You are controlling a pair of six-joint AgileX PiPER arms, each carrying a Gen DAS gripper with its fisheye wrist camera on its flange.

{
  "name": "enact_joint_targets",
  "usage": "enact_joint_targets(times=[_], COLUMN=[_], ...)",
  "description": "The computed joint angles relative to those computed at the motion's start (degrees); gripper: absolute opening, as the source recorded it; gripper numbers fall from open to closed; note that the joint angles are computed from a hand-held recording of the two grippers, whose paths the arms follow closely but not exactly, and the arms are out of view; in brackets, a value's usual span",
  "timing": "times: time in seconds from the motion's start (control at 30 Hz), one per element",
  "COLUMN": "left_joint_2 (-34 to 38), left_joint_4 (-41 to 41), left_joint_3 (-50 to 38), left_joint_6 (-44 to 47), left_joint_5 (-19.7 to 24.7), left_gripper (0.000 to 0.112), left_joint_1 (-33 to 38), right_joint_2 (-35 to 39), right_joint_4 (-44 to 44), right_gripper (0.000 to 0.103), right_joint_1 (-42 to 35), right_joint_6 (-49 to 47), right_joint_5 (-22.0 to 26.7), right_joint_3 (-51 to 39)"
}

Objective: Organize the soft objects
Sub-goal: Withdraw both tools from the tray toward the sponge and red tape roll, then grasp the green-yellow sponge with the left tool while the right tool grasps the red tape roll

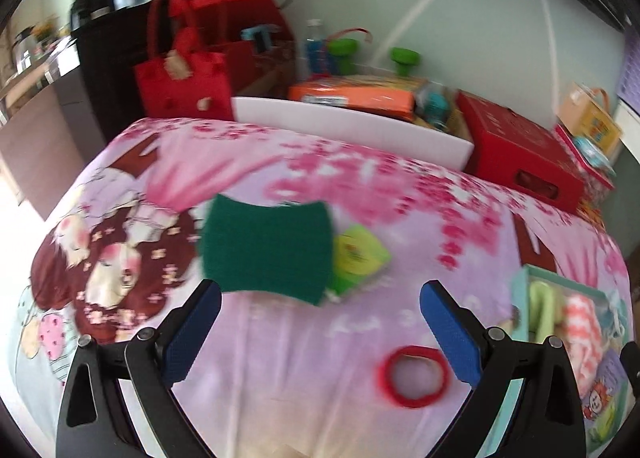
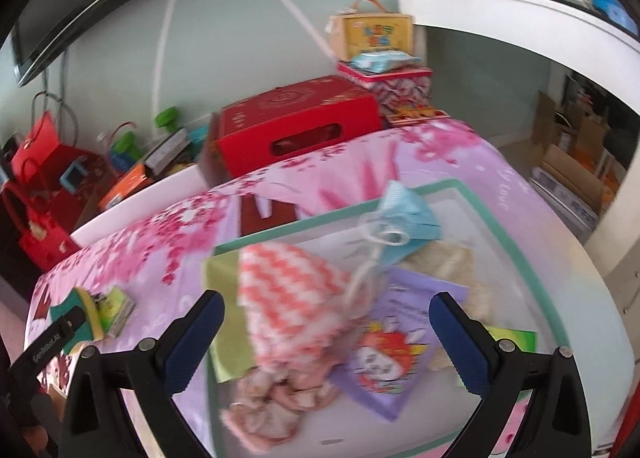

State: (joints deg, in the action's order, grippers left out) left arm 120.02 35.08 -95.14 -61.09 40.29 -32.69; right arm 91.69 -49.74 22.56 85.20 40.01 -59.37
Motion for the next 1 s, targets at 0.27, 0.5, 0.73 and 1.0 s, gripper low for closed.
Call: enact_joint_targets(times=[0.27,0.5,0.73,1.0], left_joint_2=[-5.17,-7.31,-9.65,-9.71], left_joint_4=[0.71,-1.25,-3.84,-6.89], left_joint_3=[7.22,10.28,13.67,14.94], left_joint_6=[-1.82,-0.95,0.84,3.13], left_joint_5=[-2.15,-4.10,-6.01,-8.61], left_gripper=[0.100,0.100,0.100,0.100], left_joint_1=[4.39,7.83,12.19,15.15], right_joint_2=[6.38,10.34,14.13,19.48], right_joint_4=[2.04,3.56,2.12,4.78], right_gripper=[0.103,0.103,0.103,0.103], right_joint_1=[4.22,7.36,9.29,11.92], right_joint_6=[-2.97,-4.08,-5.41,-11.77], right_joint_5=[1.50,1.72,0.27,-2.22], right_joint_3=[-6.77,-11.48,-16.30,-21.67])
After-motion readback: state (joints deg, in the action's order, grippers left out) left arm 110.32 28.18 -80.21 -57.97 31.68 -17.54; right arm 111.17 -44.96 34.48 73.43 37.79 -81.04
